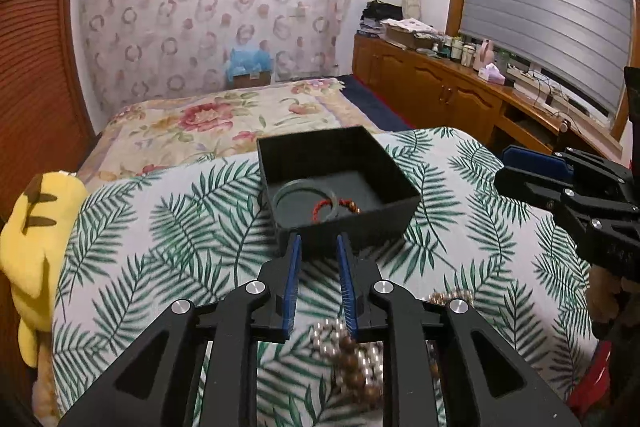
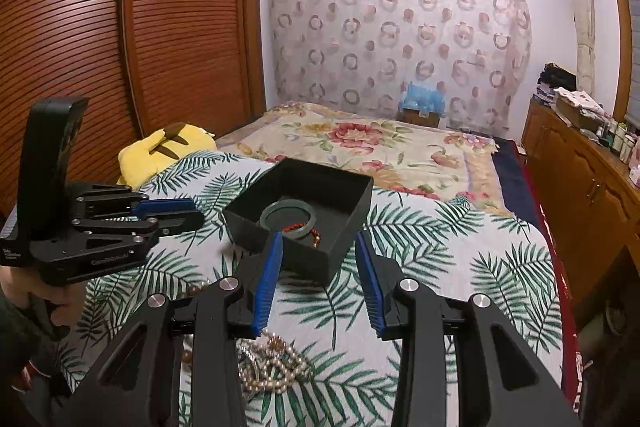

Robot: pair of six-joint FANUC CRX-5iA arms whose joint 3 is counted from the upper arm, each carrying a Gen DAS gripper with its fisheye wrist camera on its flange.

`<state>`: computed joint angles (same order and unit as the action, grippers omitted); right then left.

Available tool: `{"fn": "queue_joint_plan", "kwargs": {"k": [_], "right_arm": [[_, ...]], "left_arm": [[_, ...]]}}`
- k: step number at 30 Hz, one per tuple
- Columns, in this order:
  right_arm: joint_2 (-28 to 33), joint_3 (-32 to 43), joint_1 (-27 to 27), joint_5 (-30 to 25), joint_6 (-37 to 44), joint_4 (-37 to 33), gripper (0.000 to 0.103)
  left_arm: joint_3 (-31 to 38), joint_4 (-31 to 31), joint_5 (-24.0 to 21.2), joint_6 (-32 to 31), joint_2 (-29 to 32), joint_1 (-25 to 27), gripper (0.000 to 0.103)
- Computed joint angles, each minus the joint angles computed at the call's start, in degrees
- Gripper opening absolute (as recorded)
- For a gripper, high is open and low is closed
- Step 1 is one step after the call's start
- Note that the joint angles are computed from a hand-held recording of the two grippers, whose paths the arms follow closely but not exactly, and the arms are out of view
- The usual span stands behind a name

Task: Organize jewelry
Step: 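Grasp a brown bead bracelet with the left tool while the right tool reaches the pearls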

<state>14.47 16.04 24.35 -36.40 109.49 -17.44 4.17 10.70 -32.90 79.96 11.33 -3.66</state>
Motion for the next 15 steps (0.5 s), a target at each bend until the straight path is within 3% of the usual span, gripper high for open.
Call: {"fn": "queue_joint_plan", "kwargs": {"k": [15], "right_arm": [[-1.8, -6.7, -0.3, -1.4, -2.1, -0.2, 0.040]], "left_arm": [[-9.3, 4.5, -0.4, -1.7, -4.3, 0.7, 0.024]]}}
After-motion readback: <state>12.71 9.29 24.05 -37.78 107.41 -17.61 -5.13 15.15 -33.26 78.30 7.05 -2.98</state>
